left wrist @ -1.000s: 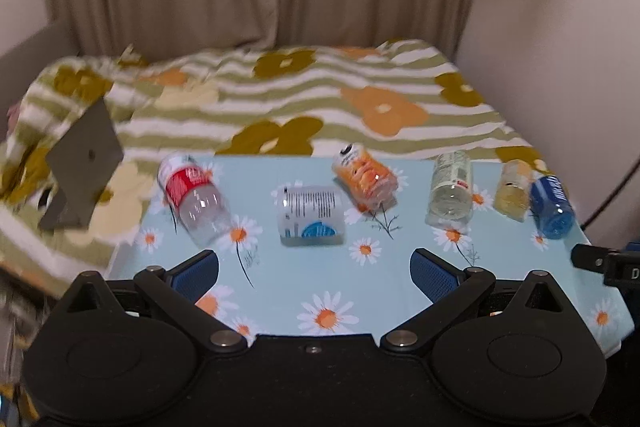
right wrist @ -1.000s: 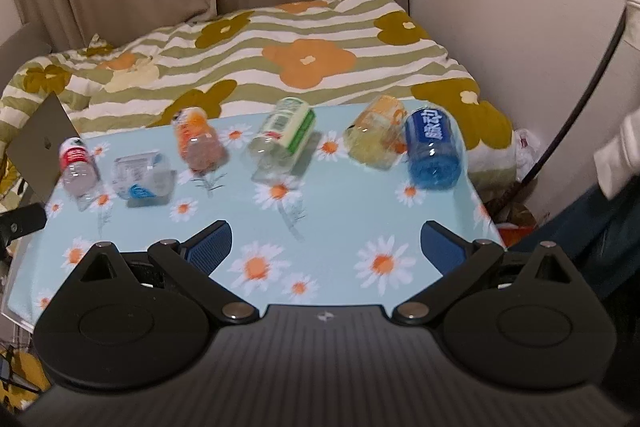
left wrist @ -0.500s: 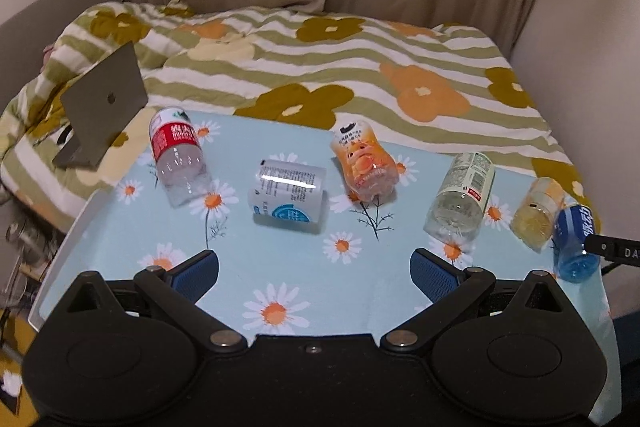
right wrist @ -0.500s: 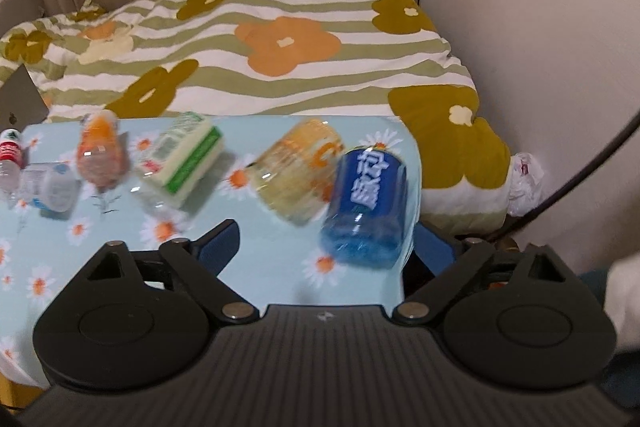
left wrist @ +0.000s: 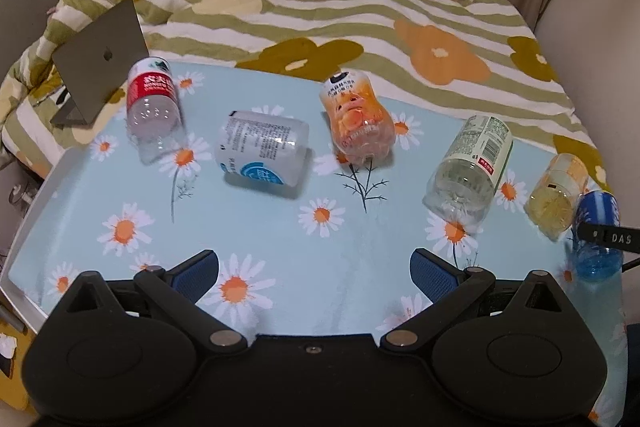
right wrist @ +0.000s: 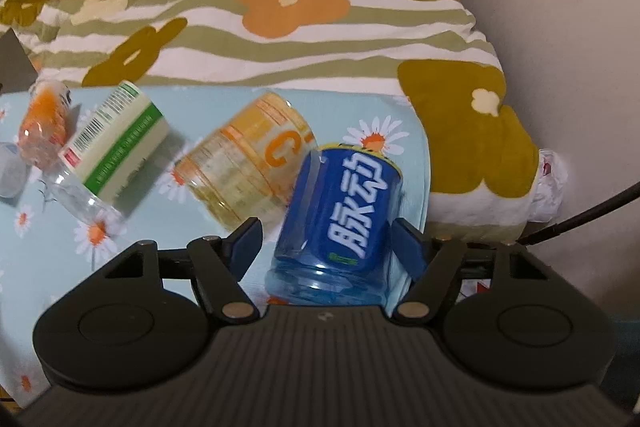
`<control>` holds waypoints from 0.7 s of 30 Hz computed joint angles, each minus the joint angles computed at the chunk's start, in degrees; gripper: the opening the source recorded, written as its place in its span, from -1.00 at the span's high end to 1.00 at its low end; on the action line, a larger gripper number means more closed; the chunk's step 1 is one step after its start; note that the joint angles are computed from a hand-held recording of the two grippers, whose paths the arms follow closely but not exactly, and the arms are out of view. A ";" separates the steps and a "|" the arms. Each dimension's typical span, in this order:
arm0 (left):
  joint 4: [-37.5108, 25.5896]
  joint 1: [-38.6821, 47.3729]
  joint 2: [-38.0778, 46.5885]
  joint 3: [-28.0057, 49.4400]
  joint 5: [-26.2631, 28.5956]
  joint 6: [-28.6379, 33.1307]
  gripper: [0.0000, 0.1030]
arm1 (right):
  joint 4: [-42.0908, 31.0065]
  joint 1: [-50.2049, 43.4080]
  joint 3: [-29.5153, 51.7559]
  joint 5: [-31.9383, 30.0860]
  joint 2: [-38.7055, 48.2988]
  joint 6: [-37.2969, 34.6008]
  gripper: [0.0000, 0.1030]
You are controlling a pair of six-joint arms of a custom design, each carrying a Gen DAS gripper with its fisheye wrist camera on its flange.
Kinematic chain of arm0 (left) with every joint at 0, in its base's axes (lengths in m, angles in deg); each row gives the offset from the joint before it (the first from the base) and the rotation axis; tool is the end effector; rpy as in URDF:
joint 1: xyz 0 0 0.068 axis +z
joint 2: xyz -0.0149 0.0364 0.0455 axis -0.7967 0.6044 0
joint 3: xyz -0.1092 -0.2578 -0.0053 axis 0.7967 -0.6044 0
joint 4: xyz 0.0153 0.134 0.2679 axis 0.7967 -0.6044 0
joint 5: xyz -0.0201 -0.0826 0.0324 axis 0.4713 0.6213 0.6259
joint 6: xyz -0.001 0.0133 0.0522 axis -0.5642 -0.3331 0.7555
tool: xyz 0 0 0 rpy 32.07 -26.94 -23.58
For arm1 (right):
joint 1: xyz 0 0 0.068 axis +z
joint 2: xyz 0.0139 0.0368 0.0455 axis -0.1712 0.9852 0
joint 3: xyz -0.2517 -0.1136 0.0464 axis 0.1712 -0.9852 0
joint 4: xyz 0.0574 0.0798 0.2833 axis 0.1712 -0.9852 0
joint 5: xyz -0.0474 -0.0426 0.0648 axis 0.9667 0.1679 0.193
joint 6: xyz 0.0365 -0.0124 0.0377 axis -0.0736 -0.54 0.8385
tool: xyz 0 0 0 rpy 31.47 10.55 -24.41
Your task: Flip cup upright
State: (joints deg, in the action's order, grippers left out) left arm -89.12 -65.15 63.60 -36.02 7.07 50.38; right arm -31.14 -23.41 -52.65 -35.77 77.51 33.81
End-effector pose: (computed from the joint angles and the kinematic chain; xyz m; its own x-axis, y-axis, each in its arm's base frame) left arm 0.1905 -0.0371 0.1004 -0.8579 -0.0418 -0.5122 -0.0452 0.9990 -0.0058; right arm 0.2273 -0.0519 0.0533 -0.8603 0.0901 -0.5018 0.0981 0.9951 0.0105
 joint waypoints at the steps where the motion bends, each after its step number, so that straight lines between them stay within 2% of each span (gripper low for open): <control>1: 0.51 -0.20 0.90 0.27 -0.06 -0.35 -1.00 | 0.39 -0.07 0.29 0.05 0.99 -0.32 -0.67; 4: 1.80 -1.06 2.86 0.90 -0.63 -1.28 -1.00 | 1.06 -0.48 1.01 0.13 3.05 -1.48 -0.59; 12: 2.63 -0.93 3.93 1.08 -0.25 -1.97 -1.00 | 1.32 -1.28 1.08 -0.89 3.20 -2.19 -0.56; 17: 1.95 -0.35 1.83 0.45 0.14 -0.91 -1.00 | -0.15 -1.29 0.50 -0.83 0.86 -1.79 -0.56; 21: -0.11 1.39 -2.00 -0.19 1.44 0.78 -1.00 | -2.74 -0.73 -1.03 -0.29 -4.15 -0.87 -0.56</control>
State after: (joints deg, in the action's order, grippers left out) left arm -89.23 -63.76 61.60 -36.22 8.51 51.15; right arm -33.88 -24.14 -53.67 -36.05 73.36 32.95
